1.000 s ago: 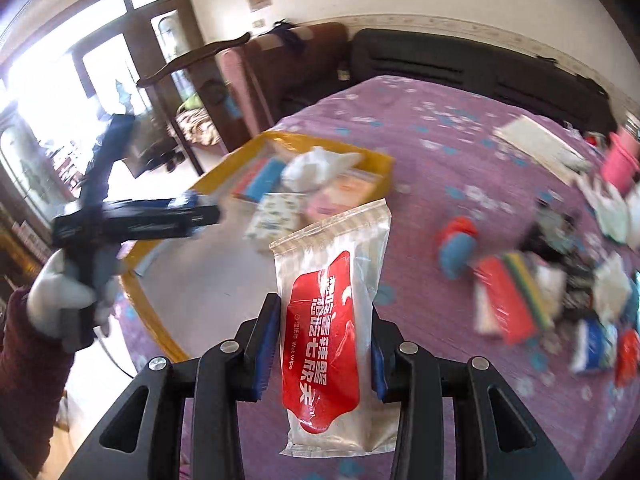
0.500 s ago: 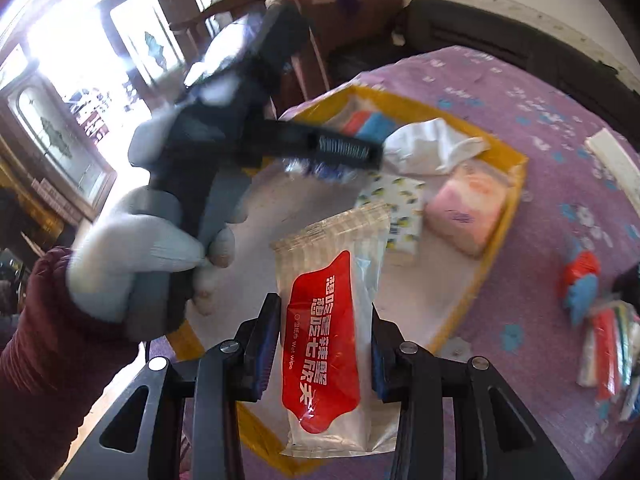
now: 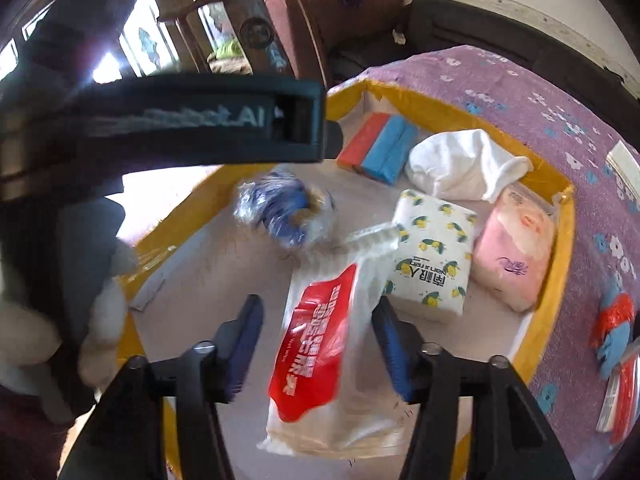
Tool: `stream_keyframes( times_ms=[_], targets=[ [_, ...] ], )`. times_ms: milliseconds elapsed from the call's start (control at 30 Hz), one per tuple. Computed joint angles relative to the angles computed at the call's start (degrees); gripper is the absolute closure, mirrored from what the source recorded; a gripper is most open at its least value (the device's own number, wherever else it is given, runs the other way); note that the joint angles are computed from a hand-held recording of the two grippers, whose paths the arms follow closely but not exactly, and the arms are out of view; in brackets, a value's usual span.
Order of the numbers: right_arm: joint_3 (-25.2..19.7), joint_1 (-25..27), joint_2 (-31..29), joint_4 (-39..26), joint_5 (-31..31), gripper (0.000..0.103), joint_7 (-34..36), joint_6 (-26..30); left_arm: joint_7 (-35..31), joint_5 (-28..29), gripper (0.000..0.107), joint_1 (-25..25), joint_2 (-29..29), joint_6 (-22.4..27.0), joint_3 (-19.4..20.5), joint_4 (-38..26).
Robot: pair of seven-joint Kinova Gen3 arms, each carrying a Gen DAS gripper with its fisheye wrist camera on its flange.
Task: Organize soft objects
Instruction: 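Carry the Vinda bag into the tray with left tool while right tool lowers the wipes pack there, then move left tool toward the striped red sponge pack while right tool returns over the bedspread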
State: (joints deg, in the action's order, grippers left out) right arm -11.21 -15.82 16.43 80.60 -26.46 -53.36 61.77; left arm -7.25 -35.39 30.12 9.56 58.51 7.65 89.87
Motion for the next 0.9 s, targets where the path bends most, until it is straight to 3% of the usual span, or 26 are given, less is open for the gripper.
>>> stream_keyframes(
  times_ms=[167, 367, 500, 700, 900],
  targets=[
    [1.1, 4.8, -4.6, 3.5, -4.4, 0.03, 5.5, -0.9, 3.6, -2.2, 0.019, 0.8, -1.8, -0.9, 0.5, 1.5],
    [6.1, 13.2, -6.5, 5.1, -10.8, 0.026, 11.6, 2.9, 8.3, -7.5, 0.019, 5.6, -2.3, 2.8, 3.8, -0.7],
    [10.0, 20.0, -6.2, 5.3, -13.1, 0.026, 12.6, 5.0, 10.1, -8.7, 0.019, 8.5, -1.6, -0.3, 5.6, -2.7],
    [13.7, 29.8, -4.8, 4.9, -14.9, 0.026, 13.6, 4.6, 4.7, -8.0, 0.019, 13.7, 6.0, -3.5, 5.6, -11.1],
    [15.1, 37.4, -2.7, 4.2, -17.3, 0.024, 14.2, 4.6, -4.8, 0.3, 0.019, 14.2, 14.2, -3.5, 5.3, -20.6]
  ],
)
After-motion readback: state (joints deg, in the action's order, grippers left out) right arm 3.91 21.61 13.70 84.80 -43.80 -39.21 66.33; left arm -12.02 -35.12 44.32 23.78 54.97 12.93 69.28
